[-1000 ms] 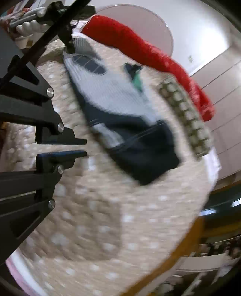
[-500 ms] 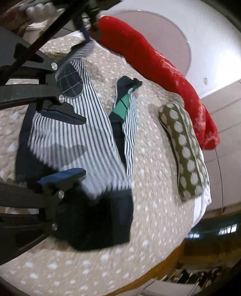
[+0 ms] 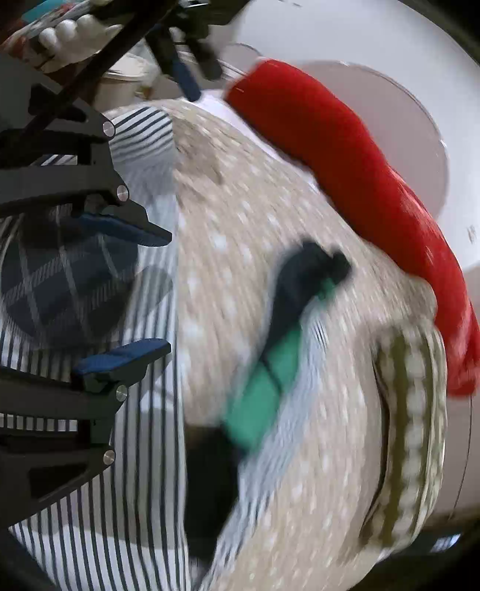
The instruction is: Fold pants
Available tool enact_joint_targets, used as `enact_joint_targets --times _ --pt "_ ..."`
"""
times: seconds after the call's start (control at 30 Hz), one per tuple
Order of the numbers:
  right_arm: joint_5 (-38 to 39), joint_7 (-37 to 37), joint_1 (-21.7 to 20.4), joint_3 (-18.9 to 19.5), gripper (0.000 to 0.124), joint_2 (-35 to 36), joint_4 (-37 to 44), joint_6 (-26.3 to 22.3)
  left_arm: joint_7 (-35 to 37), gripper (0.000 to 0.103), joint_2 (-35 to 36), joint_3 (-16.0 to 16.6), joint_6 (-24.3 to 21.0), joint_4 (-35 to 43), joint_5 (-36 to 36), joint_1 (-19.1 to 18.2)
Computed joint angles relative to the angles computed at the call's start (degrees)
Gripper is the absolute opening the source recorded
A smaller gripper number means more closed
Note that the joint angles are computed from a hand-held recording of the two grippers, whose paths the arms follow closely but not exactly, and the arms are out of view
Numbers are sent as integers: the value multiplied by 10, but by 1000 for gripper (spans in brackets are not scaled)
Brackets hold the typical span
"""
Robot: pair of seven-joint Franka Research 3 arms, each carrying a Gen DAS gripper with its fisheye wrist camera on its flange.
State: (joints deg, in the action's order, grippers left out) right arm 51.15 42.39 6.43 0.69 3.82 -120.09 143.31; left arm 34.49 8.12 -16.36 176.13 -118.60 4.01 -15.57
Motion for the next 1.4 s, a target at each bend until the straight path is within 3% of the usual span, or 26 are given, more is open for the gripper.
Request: enact_joint_targets --times 0.13,0.2,0.23,0.37,0.43,0.5,0.6,0.73,0.77,0.8,0.83,0.93,1.07,1.17,1.27,1.33,1.4 --pt "12 -73 10 7 56 -22 -18 -121 -11 67 10 10 -12 23 16 -3" --pt "-2 -92 13 4 56 -32 -20 -138 6 68 28 0 -23 48 7 4" --pt "-10 -100 15 3 56 -43 -27 -111 24 68 39 -12 -25 62 -7 12" --pt "-126 -9 27 6 56 -31 -19 109 52 70 59 -31 -2 73 -31 19" --pt "-194 52 27 -1 57 19 34 148 74 70 70 -66 19 67 -64 45" --pt "-241 95 27 -5 57 66 94 131 106 70 85 -126 38 59 -103 94" --pt "-283 142 24 -3 57 153 209 81 126 70 100 -179 48 47 -126 141" --pt "-316 186 28 2 57 237 314 65 129 70 96 -199 52 24 -130 168" --pt "-317 192 24 6 42 248 333 45 129 70 93 -203 55 18 -131 175" --pt "-317 198 21 9 4 256 349 19 129 70 91 -208 57 11 -133 183" --pt "-331 218 16 15 3 260 359 0 126 70 85 -210 61 1 -134 189" --pt "-270 192 -2 37 3 220 309 31 113 70 75 -217 76 -20 -134 203" --pt "-172 108 -22 71 3 142 209 37 87 70 62 -242 93 -46 -123 235" --pt "-146 66 -3 67 10 89 126 31 46 70 32 -171 89 -60 -97 174" --pt "-138 42 15 54 16 50 55 3 25 70 16 -145 88 -69 -82 150" --pt "-81 -15 16 48 20 9 2 17 12 70 8 -111 78 -65 -64 117" --pt "-50 -26 10 27 33 -13 -5 -33 6 71 8 -82 62 -53 -49 89"
